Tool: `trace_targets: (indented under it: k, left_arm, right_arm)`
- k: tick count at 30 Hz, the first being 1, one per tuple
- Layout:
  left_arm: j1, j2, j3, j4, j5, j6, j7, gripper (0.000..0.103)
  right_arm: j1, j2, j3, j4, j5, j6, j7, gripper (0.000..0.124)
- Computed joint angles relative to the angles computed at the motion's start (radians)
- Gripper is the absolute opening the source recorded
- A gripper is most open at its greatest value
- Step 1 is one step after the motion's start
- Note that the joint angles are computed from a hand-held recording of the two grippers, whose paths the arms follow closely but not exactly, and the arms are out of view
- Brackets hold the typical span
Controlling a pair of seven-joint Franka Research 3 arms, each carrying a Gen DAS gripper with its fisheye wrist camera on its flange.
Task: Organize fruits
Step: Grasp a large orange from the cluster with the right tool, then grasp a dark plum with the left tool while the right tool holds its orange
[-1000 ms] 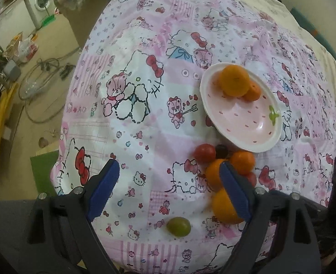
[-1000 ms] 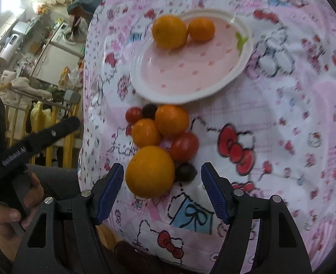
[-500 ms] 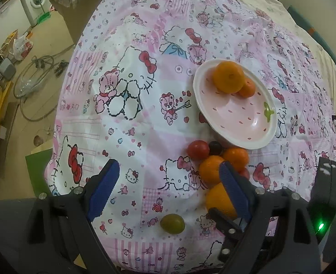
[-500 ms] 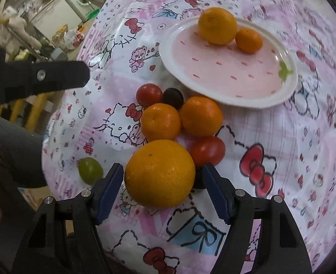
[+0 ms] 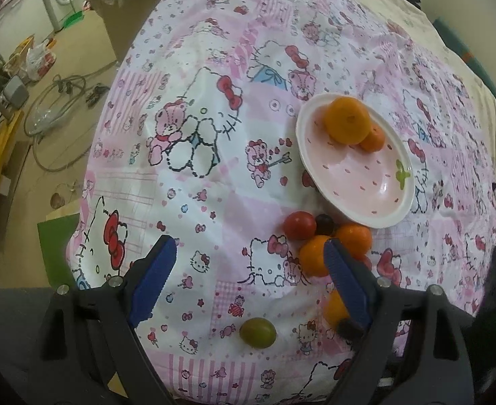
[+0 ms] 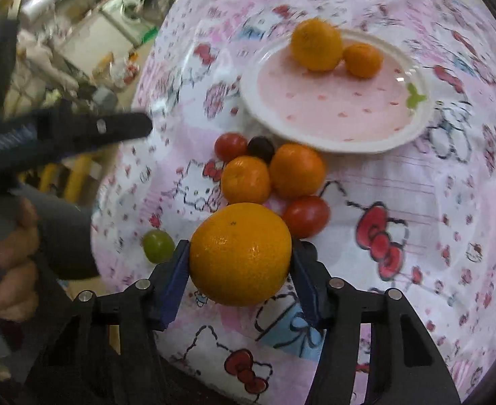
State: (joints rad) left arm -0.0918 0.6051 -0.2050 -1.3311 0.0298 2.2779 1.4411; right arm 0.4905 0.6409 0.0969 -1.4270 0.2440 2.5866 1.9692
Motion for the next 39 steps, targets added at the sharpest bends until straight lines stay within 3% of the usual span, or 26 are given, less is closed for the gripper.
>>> trace_targets:
  k: [3,6,10,12,14,15,19,23,29,30,32,34,39]
  left_arm:
    - [0.002,0.001,-0.005,-0.002,-0.005,-0.012,0.009,0.087]
    - [-0.003,-0.004,-0.016,-0.014,-0.007,-0.037,0.041,0.087]
    - [-0.031,-0.023,-0.031,-0.069,0.001,-0.047,0.087,0.086]
    - [-0.055,-0.021,-0.035,-0.083,0.008,-0.06,0.09,0.081]
    - [-0.078,-0.002,-0.043,-0.071,0.004,-0.091,0.084,0.067]
    - [-0.087,0.007,-0.043,-0.062,0.003,-0.102,0.076,0.066]
    - [-0.136,0.055,-0.032,-0.018,0.023,-0.124,0.019,0.061]
    - [-0.174,0.112,-0.019,0.052,0.057,-0.148,-0.034,0.055]
    - [-0.209,0.201,-0.006,0.193,0.087,-0.232,-0.068,0.054]
    - [-0.21,0.201,-0.005,0.191,0.093,-0.229,-0.067,0.051]
    - [-0.209,0.191,-0.004,0.17,0.108,-0.21,-0.05,0.032]
    - [-0.207,0.212,-0.012,0.204,0.099,-0.231,-0.036,0.021]
    - [-0.222,0.201,-0.011,0.195,0.116,-0.234,-0.005,0.018]
  right_arm:
    - [-0.003,-0.079,-0.009,-0.12,0.022,0.139,0.021,0.059]
    - [0.018,-0.156,-0.059,-0.228,-0.002,0.25,0.095,0.059]
    - [0.025,-0.222,-0.105,-0.331,-0.023,0.341,0.203,0.059]
    - [0.026,-0.252,-0.121,-0.377,-0.035,0.373,0.251,0.059]
    - [0.025,-0.275,-0.134,-0.419,-0.045,0.404,0.293,0.059]
    - [0.031,-0.287,-0.149,-0.438,-0.055,0.417,0.321,0.059]
    - [0.066,-0.316,-0.216,-0.483,-0.126,0.441,0.422,0.059]
    - [0.069,-0.326,-0.24,-0.505,-0.171,0.455,0.489,0.059]
    - [0.009,-0.334,-0.171,-0.515,-0.148,0.476,0.459,0.059]
    - [-0.005,-0.332,-0.153,-0.512,-0.134,0.477,0.443,0.059]
    - [-0.019,-0.329,-0.134,-0.504,-0.115,0.477,0.416,0.059]
    - [-0.018,-0.323,-0.132,-0.49,-0.109,0.472,0.401,0.059]
    - [-0.031,-0.312,-0.111,-0.474,-0.074,0.472,0.364,0.059]
